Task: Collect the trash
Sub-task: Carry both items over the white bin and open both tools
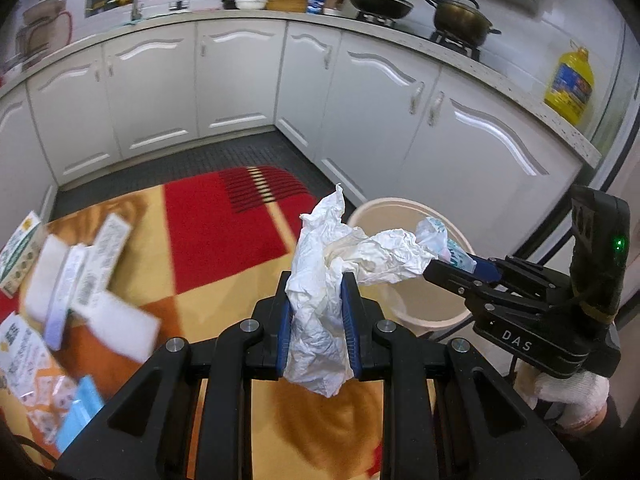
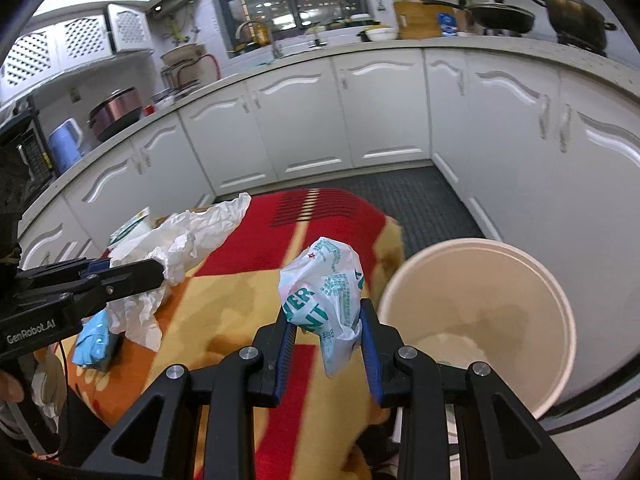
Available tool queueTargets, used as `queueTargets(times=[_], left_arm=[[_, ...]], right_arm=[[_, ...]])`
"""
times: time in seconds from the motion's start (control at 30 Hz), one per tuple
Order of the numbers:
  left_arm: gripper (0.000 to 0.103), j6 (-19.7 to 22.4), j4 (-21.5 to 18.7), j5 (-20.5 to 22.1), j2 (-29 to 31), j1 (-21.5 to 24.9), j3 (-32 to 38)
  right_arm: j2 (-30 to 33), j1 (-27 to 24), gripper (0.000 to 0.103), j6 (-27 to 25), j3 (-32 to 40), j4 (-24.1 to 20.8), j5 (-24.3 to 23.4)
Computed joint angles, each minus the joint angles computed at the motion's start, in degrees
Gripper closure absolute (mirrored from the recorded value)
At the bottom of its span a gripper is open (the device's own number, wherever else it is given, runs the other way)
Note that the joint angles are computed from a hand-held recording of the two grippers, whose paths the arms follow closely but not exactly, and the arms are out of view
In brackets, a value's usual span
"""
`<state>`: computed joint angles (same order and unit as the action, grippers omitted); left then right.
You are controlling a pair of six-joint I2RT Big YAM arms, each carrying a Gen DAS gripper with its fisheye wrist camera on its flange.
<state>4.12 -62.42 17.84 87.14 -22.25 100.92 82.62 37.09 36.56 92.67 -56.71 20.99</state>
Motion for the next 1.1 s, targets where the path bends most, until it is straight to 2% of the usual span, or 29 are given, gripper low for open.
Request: queueTargets(times=[0.47,0.63,0.97,1.07,1.1], left_arm=[[0.083,-3.0,-2.7,1.0,8.4,-6.8,7.2],[0.083,-4.5,-3.6,2.0,11.6,-7.9,10.0],[0.083,-6.3,-3.1,2.3,14.2,-8.8,10.8],[0.08,-7.2,-2.8,3.1,14.9,-8.7,11.2],[0.073,-7.3,-2.8,3.6,15.0,-8.6,11.2]], right_arm=[[-6.0,-5.1,0.074,3.4,-8.6,-0.7,-0.3],[-6.6,-6.8,0.074,3.9,-10.5,-1.4,-0.4],[-6.5,-9.9,0.074,4.8,-12.7,-1.5,-1.7],[-5.8,-10.1,0.074,4.5,-12.2,-2.3,-1.1],[-5.4,-10.0,0.072,4.7,-11.7,-2.7,-0.8]])
